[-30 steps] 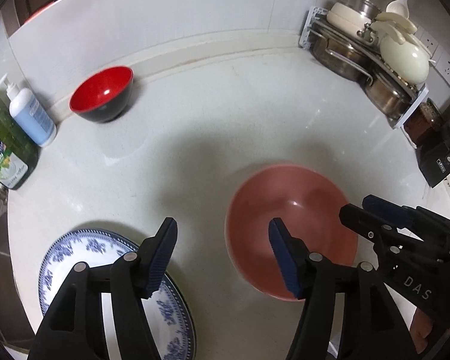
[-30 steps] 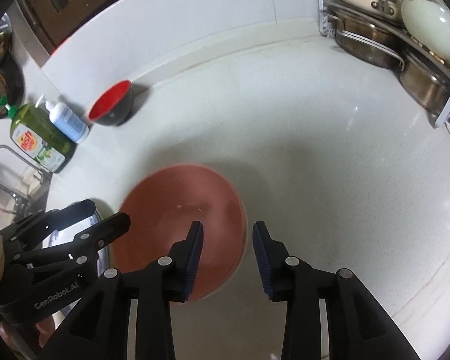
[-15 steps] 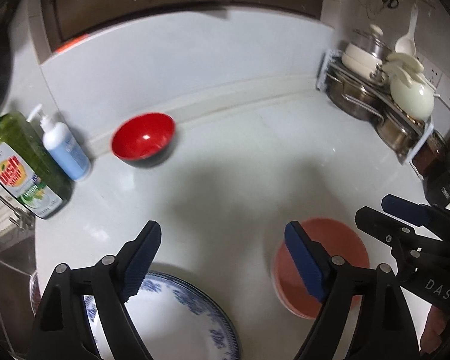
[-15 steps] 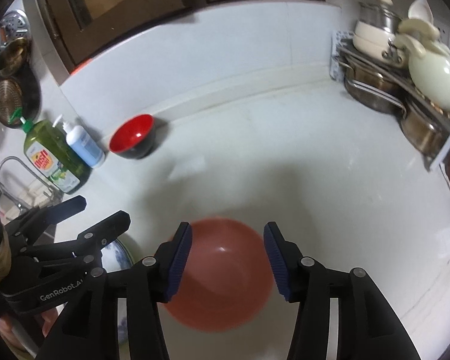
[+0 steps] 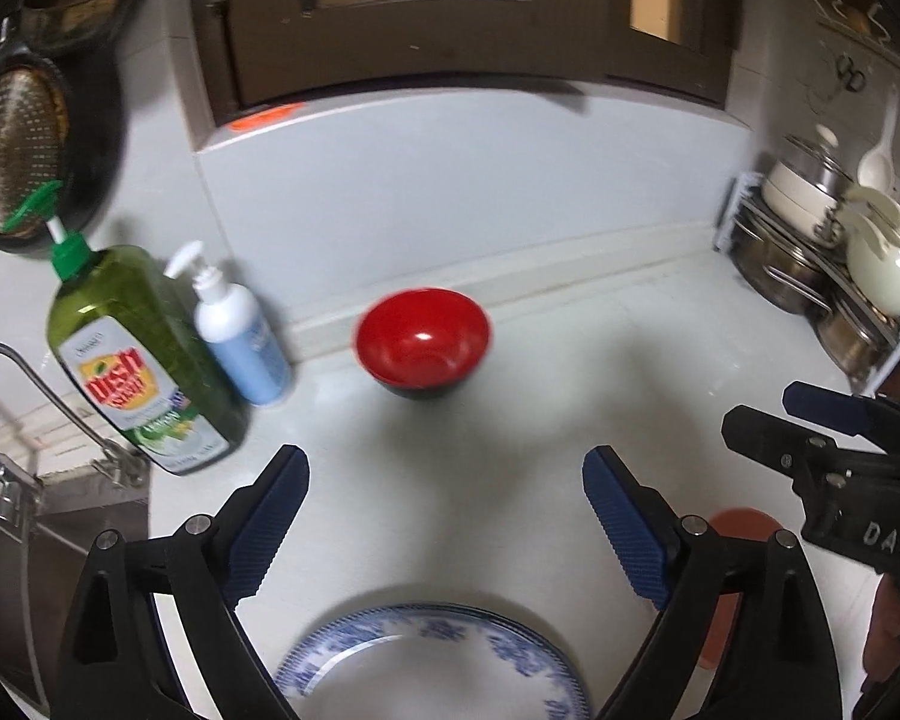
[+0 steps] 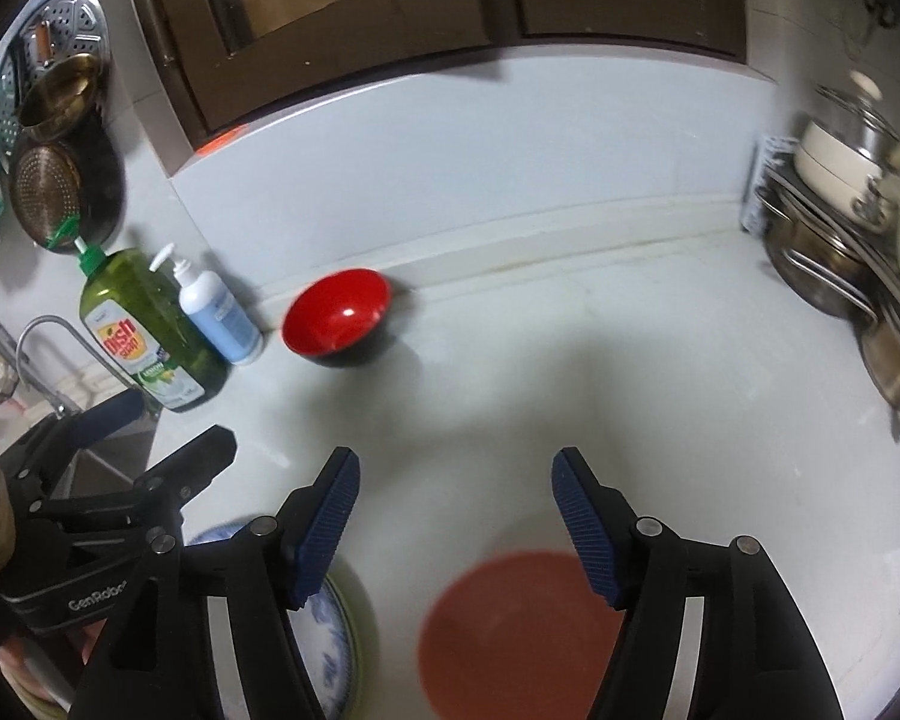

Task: Organize plates and bowls
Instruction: 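Move both grippers to the rim of the red-and-black bowl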

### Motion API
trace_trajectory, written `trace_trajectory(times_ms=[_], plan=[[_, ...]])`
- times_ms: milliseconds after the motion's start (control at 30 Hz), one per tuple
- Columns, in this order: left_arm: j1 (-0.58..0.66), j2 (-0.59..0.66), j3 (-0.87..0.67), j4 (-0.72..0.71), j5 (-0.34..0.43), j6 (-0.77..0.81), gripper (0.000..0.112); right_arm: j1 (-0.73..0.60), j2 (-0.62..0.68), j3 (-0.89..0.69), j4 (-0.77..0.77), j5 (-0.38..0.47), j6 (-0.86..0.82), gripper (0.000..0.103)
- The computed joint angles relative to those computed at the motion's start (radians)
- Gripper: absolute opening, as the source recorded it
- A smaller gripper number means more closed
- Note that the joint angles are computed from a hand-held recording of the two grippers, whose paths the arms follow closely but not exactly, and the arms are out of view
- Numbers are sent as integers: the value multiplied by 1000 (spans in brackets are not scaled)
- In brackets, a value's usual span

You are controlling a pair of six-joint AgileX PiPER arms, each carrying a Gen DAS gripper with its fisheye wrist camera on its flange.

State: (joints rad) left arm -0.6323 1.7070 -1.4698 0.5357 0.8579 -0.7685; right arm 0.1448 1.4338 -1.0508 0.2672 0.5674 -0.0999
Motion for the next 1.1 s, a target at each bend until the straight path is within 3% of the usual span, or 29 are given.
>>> trace_trajectory(times_ms=[500, 667, 1100], plan=[[192, 113, -121, -89, 5, 140, 95, 113, 307, -380, -117, 139, 87, 67], [248, 227, -263, -169, 43, 239, 95, 115, 428, -538, -90, 196, 63, 67], [318, 571, -709, -279, 209, 403, 95, 99, 821, -1094, -86, 437, 69, 67]])
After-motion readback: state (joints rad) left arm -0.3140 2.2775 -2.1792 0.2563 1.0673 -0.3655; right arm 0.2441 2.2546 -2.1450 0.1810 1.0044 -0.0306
